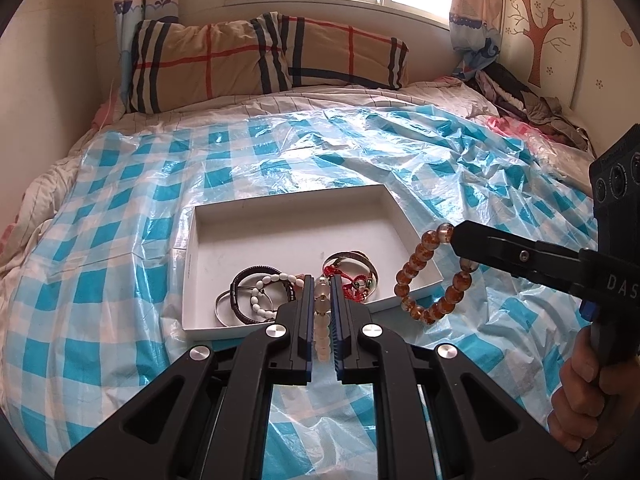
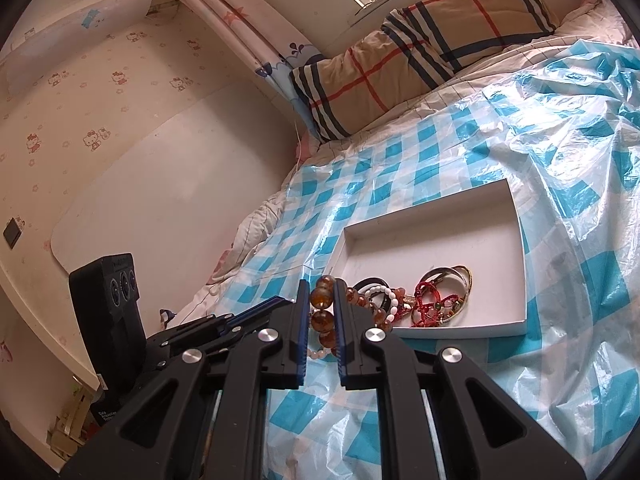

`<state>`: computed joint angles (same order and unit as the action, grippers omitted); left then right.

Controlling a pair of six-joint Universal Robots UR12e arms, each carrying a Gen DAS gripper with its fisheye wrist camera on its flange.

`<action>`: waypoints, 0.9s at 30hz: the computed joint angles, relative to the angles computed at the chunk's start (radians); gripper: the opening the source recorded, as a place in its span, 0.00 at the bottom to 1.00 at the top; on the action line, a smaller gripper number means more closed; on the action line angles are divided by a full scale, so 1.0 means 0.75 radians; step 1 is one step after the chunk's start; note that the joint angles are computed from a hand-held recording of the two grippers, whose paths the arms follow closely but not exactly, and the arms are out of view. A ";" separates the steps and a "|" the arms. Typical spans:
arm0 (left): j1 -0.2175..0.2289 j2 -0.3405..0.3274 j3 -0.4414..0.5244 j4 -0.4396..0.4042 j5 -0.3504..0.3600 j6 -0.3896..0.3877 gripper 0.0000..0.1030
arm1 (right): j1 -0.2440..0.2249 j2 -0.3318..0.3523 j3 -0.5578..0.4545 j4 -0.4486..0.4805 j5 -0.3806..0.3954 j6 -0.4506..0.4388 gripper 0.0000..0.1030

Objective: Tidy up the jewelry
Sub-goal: 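Lower the peach bracelet with the left tool while the right lowers the brown bracelet into the box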

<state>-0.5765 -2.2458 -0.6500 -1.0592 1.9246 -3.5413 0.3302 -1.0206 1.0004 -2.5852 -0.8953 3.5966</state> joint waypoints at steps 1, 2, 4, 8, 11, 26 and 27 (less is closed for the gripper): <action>0.001 -0.005 0.007 -0.002 -0.003 0.003 0.07 | 0.000 0.006 -0.007 0.002 -0.001 0.001 0.12; 0.002 -0.011 0.015 -0.004 -0.006 0.006 0.07 | 0.000 0.011 -0.014 0.003 -0.002 0.003 0.12; 0.005 -0.021 0.028 -0.007 -0.009 0.012 0.07 | 0.000 0.023 -0.031 0.010 -0.005 0.005 0.12; 0.010 -0.043 0.061 -0.013 -0.017 0.021 0.07 | -0.001 0.043 -0.057 0.019 -0.010 0.008 0.12; 0.013 -0.054 0.077 -0.017 -0.021 0.025 0.07 | -0.003 0.055 -0.070 0.021 -0.014 0.013 0.12; 0.034 -0.141 0.209 -0.062 -0.051 0.041 0.07 | -0.007 0.116 -0.146 0.027 -0.030 0.035 0.12; 0.035 -0.143 0.209 -0.060 -0.053 0.042 0.07 | -0.007 0.119 -0.149 0.027 -0.030 0.037 0.12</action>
